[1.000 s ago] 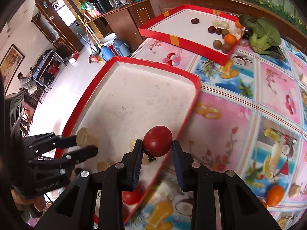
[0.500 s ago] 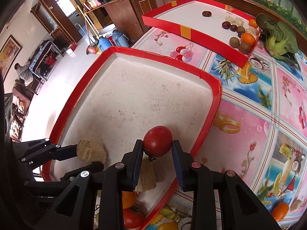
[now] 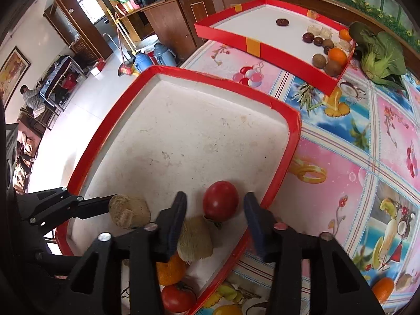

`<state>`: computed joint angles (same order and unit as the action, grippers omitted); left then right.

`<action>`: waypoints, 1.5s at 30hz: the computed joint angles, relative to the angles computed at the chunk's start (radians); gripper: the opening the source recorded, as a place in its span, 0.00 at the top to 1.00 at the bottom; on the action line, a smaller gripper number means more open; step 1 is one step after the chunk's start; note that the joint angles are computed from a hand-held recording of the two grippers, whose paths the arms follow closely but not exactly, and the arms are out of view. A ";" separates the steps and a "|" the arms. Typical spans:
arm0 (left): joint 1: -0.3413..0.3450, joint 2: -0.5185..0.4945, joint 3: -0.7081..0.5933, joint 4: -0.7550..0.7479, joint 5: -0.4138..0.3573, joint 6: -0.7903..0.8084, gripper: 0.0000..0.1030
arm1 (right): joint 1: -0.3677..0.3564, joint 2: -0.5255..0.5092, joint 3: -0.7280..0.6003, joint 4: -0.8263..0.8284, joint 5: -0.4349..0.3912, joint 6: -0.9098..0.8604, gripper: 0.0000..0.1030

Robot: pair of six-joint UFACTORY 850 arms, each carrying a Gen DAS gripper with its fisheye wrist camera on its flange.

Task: Organize fruits
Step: 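Open both grippers, releasing the biscuit and tomato into the tray, then move both grippers back toward the remaining items on the tablecloth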

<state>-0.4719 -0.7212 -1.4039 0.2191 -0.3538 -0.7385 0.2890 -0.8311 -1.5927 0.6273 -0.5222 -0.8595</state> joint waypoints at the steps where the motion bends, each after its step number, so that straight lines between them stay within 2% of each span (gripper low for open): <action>1: -0.001 0.000 -0.001 0.005 -0.002 -0.007 0.52 | -0.003 0.009 0.009 0.011 0.004 -0.011 0.51; 4: -0.008 0.000 -0.007 0.032 -0.010 -0.034 0.52 | -0.015 0.034 0.037 0.056 0.010 -0.038 0.49; 8: -0.021 0.006 -0.009 0.088 -0.021 -0.085 0.44 | -0.038 0.079 0.089 0.136 0.024 -0.095 0.39; 11: -0.034 0.008 -0.019 0.123 -0.043 -0.114 0.43 | -0.051 0.103 0.117 0.153 0.029 -0.111 0.36; 15: -0.049 0.023 -0.017 0.161 -0.055 -0.158 0.42 | -0.080 0.146 0.170 0.188 0.047 -0.162 0.35; 18: -0.064 0.040 -0.009 0.192 -0.052 -0.196 0.36 | -0.113 0.180 0.216 0.230 0.053 -0.214 0.33; 23: -0.096 0.050 -0.016 0.221 -0.050 -0.224 0.35 | -0.179 0.224 0.289 0.252 0.063 -0.237 0.33; 29: -0.139 0.001 -0.098 0.137 -0.059 -0.114 0.35 | -0.264 0.248 0.347 0.260 0.071 -0.218 0.33; 36: -0.184 -0.105 -0.256 -0.018 -0.105 0.105 0.36 | -0.361 0.257 0.369 0.239 0.089 -0.159 0.33; 40: -0.198 -0.170 -0.354 -0.153 -0.123 0.250 0.36 | -0.395 0.247 0.360 0.243 0.082 -0.136 0.33; 45: -0.214 -0.261 -0.489 -0.230 -0.159 0.313 0.38 | -0.415 0.227 0.328 0.256 0.051 -0.154 0.34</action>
